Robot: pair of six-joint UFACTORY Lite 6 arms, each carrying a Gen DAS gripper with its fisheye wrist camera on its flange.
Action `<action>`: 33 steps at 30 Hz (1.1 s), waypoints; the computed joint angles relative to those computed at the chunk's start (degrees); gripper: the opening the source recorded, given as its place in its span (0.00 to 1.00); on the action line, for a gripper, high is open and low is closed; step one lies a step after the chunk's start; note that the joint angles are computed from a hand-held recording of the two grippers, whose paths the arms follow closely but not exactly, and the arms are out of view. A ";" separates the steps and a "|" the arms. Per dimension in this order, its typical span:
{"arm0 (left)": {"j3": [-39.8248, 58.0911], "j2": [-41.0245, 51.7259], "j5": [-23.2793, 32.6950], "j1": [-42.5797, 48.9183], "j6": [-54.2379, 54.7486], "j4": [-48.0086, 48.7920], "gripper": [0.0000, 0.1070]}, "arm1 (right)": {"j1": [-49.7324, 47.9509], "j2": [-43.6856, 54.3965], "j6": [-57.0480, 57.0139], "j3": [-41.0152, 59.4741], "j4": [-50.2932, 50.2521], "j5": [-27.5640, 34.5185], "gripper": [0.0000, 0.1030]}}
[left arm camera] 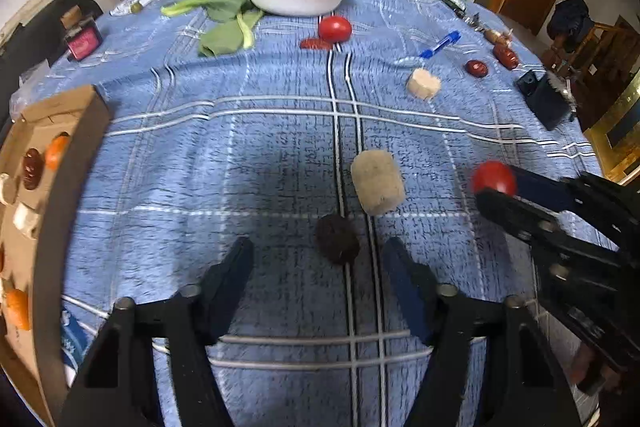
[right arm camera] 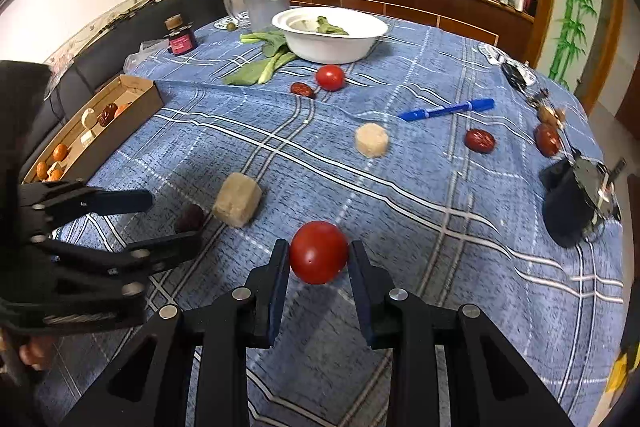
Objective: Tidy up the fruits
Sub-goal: 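Grasp a red cherry tomato with the right tool, then grasp a small dark date with the left tool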
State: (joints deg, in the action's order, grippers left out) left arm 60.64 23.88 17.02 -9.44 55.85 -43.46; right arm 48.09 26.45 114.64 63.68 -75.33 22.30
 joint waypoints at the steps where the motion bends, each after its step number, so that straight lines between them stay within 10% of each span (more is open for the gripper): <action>1: -0.59 -0.70 -0.82 0.21 2.03 -2.03 0.25 | 0.07 -0.93 2.10 -1.15 -1.39 -0.08 0.31; 33: -15.01 -20.65 20.62 35.29 36.54 -13.89 0.16 | 21.13 4.82 4.10 11.93 19.99 20.17 0.31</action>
